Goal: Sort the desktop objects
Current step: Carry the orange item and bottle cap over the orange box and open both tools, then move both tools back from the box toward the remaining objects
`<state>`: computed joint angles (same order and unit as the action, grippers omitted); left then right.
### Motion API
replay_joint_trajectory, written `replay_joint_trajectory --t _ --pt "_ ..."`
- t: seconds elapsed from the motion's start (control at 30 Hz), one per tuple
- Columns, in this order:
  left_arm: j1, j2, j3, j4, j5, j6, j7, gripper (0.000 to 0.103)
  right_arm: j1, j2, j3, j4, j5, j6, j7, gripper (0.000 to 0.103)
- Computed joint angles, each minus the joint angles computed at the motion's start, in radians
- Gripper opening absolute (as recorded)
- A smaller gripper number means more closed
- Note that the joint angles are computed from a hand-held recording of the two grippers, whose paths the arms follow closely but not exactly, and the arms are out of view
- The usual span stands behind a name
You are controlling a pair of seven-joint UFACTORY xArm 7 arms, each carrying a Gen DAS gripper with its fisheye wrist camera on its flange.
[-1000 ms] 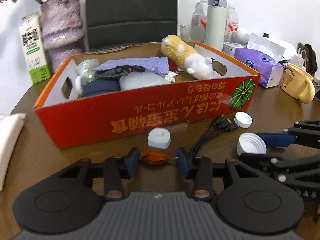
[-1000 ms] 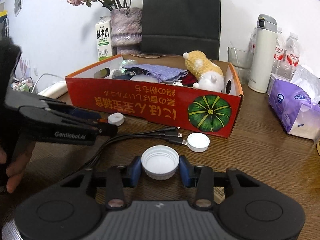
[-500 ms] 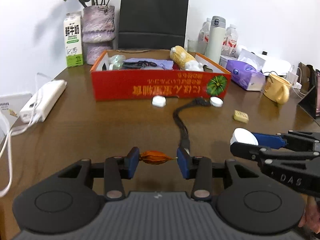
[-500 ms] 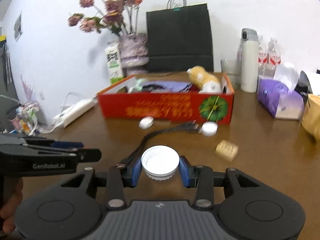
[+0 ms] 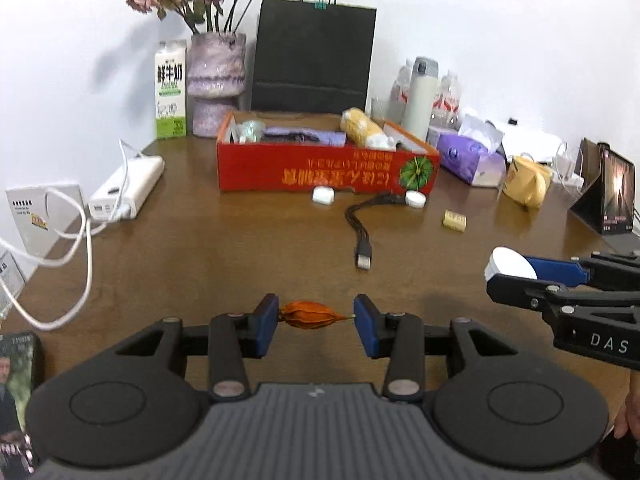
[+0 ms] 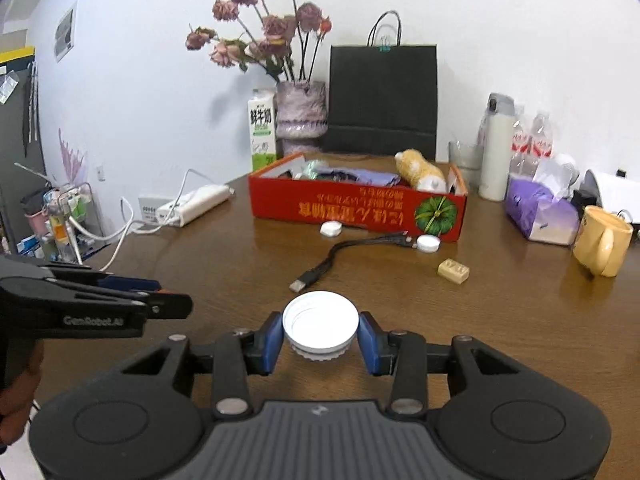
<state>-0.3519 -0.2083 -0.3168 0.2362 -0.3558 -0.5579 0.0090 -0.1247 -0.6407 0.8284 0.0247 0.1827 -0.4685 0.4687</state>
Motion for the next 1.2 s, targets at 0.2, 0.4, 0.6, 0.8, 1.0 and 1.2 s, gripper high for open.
replay_joint_trajectory --t 0.2,0.4,0.6,0.8,1.0,1.2 --pt "0.044 0.074 0.061 0.191 0.125 0.030 0.085 0.042 0.060 0.173 -0.366 0.101 -0.207 -0.069 -0.066 0.039" --pt "0.075 0.325 0.154 0.636 0.393 0.266 -0.001 0.043 0.088 0.430 -0.619 0.460 -0.357 0.068 -0.162 0.039" --pt "0.218 0.684 0.014 1.163 0.426 0.654 -0.026 0.043 -0.428 0.873 -0.214 1.002 -0.944 0.385 0.245 0.039" --pt "0.187 0.830 0.054 1.324 0.367 0.756 0.063 0.057 -0.392 1.177 -0.150 1.282 -0.926 0.620 0.125 0.039" --pt "0.166 0.857 0.102 1.363 0.315 0.732 0.112 0.071 -0.280 1.272 -0.216 1.393 -0.882 0.653 0.030 0.048" --pt "0.127 0.822 0.162 1.349 0.306 0.701 0.093 0.080 -0.256 1.234 -0.260 1.367 -0.818 0.597 -0.015 0.053"
